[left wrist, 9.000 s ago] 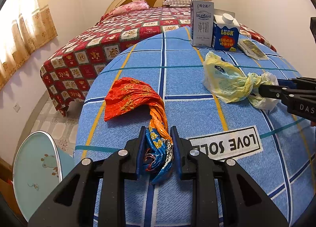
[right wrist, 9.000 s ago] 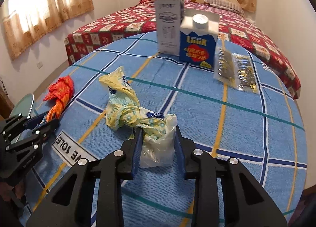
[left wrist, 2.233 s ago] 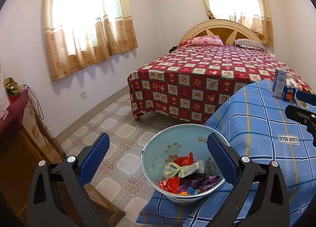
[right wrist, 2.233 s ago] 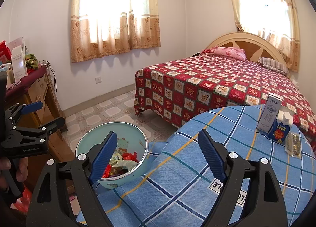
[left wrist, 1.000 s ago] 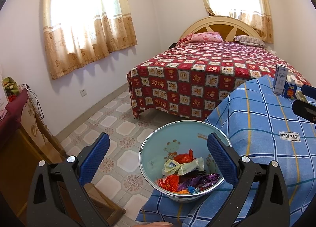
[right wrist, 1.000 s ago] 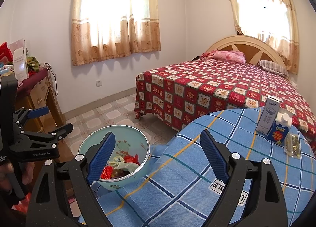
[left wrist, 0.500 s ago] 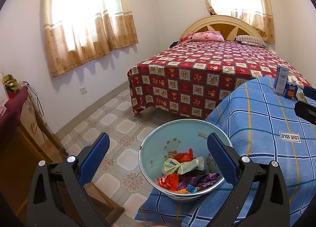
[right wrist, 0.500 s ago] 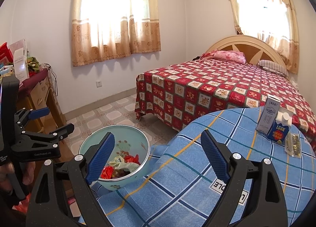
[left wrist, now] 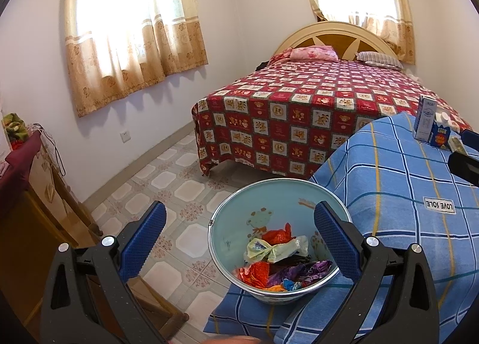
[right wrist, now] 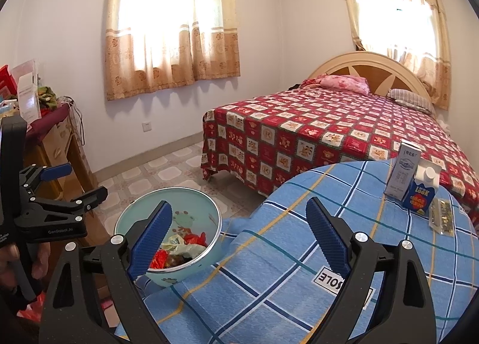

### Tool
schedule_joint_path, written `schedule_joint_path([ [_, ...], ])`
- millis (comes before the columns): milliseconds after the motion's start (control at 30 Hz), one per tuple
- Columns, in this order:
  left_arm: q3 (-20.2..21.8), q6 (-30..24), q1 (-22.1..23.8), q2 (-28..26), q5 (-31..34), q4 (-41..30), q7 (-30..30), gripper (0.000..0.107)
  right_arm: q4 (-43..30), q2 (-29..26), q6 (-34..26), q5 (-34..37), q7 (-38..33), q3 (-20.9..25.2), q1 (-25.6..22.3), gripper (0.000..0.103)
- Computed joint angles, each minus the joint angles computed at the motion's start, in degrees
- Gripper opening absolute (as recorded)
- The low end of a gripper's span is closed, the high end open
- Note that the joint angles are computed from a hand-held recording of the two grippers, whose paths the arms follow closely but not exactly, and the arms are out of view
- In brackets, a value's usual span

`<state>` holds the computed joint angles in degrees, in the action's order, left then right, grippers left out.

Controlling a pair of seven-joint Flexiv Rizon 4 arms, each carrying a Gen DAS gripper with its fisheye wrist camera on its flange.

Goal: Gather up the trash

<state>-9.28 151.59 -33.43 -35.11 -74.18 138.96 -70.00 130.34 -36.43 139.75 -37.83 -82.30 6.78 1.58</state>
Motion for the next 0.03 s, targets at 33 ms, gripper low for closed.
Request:
schedule_joint_path([
  [33, -0.01, 0.23, -0.13, -0.16, -0.27, -0.12, 0.20, 0.097, 0.01, -0.02, 0.04, -0.03, -0.02, -0.04, -0.10, 0.090],
])
